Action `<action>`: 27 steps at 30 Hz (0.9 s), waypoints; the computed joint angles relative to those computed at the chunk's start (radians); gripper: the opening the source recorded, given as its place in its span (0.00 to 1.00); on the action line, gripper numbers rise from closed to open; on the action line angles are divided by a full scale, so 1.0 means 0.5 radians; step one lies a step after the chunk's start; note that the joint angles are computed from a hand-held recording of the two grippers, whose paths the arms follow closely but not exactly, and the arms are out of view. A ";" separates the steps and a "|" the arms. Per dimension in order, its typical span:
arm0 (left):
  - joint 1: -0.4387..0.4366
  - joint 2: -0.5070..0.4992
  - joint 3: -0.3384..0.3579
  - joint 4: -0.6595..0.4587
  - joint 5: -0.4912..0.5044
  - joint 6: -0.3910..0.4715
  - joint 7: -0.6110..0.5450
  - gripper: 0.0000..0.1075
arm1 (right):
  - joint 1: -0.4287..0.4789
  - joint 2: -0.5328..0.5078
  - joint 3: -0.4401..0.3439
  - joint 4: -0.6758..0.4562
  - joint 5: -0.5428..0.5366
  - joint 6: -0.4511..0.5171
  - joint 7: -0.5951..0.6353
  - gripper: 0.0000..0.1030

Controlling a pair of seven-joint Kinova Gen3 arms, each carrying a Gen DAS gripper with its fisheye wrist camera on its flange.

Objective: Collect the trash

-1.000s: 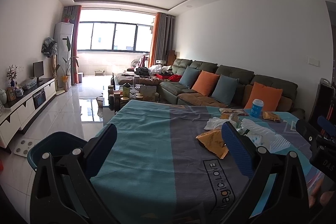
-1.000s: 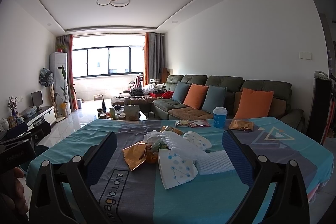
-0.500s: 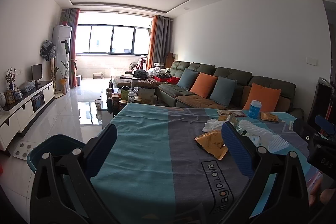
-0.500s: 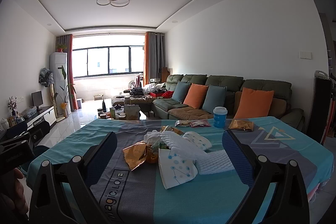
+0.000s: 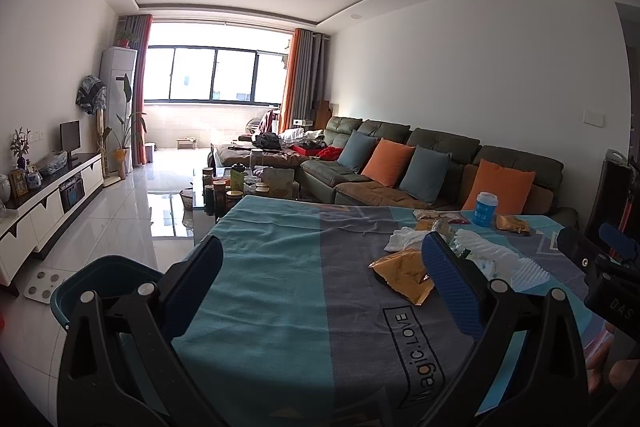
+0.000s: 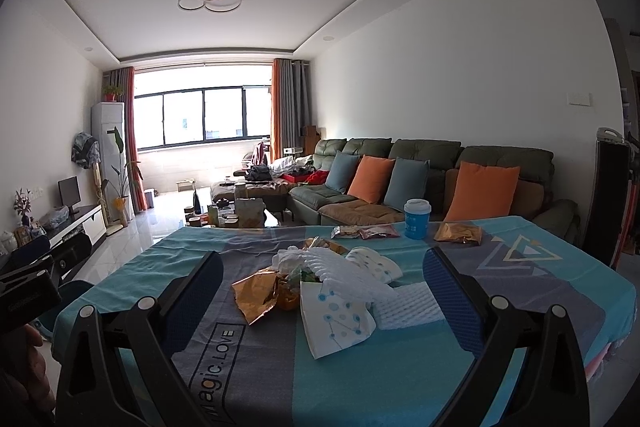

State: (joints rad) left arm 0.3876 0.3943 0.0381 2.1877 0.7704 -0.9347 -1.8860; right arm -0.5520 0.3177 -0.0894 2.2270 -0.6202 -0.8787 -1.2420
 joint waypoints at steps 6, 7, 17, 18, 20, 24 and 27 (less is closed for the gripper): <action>0.001 -0.006 0.002 -0.005 0.012 0.004 -0.003 0.91 | 0.013 -0.007 -0.005 0.007 0.030 0.008 -0.033 0.94; -0.001 -0.009 0.004 -0.004 0.008 0.007 0.001 0.91 | 0.015 -0.009 -0.005 0.007 0.035 0.013 -0.036 0.94; -0.014 -0.042 0.010 -0.002 -0.055 0.090 -0.035 0.91 | 0.036 -0.032 0.014 -0.010 0.025 0.107 -0.030 0.94; -0.016 -0.043 0.009 -0.006 -0.064 0.102 -0.038 0.91 | 0.038 -0.034 0.018 -0.014 0.019 0.115 -0.022 0.94; -0.025 -0.042 0.007 -0.014 -0.096 0.120 -0.030 0.91 | 0.034 -0.032 0.031 -0.034 -0.019 0.138 0.018 0.94; -0.039 -0.034 -0.001 -0.056 -0.134 0.183 -0.033 0.91 | 0.052 -0.031 0.054 -0.076 -0.061 0.221 0.072 0.94; -0.048 -0.025 -0.009 -0.100 -0.159 0.241 -0.055 0.91 | 0.056 -0.024 0.071 -0.111 -0.082 0.285 0.139 0.94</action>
